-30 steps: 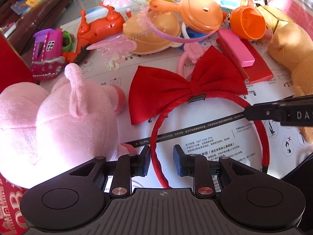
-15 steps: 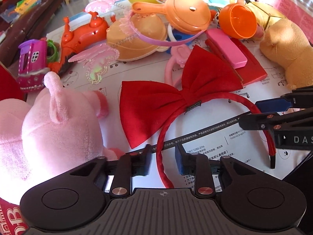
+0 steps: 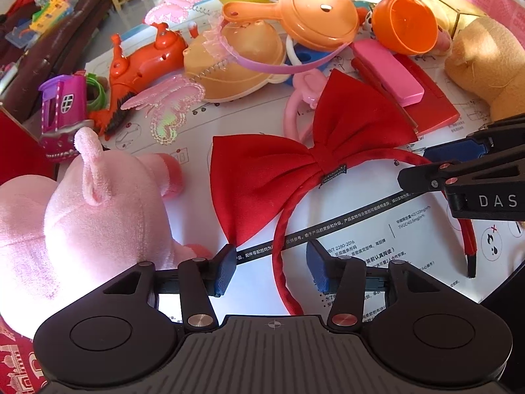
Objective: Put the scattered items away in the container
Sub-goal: 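Lift the red bow headband off the table with the right gripper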
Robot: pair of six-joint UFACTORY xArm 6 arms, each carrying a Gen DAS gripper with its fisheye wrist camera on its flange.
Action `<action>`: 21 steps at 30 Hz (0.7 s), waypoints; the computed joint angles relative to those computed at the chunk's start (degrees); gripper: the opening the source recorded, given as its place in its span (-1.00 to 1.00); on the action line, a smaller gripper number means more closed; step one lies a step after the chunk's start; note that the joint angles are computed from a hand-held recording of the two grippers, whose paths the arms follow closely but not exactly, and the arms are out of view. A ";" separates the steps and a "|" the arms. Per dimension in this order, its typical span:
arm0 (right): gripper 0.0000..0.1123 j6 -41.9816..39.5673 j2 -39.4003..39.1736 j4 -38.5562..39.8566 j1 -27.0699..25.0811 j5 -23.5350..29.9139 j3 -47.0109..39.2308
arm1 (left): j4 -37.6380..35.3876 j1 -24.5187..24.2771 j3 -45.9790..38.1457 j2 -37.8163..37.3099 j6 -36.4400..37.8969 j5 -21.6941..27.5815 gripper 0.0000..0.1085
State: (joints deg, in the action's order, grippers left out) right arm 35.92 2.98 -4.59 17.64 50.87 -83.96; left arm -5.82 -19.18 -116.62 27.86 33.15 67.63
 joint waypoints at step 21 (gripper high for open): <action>-0.70 1.33 -0.88 -4.64 0.52 -1.47 1.81 | 3.66 -2.16 3.77 -2.53 -0.05 -2.55 -0.22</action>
State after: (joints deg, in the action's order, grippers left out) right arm 37.25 2.10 -9.23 18.16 49.40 -82.15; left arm -2.16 -21.34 -112.85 25.33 33.10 65.08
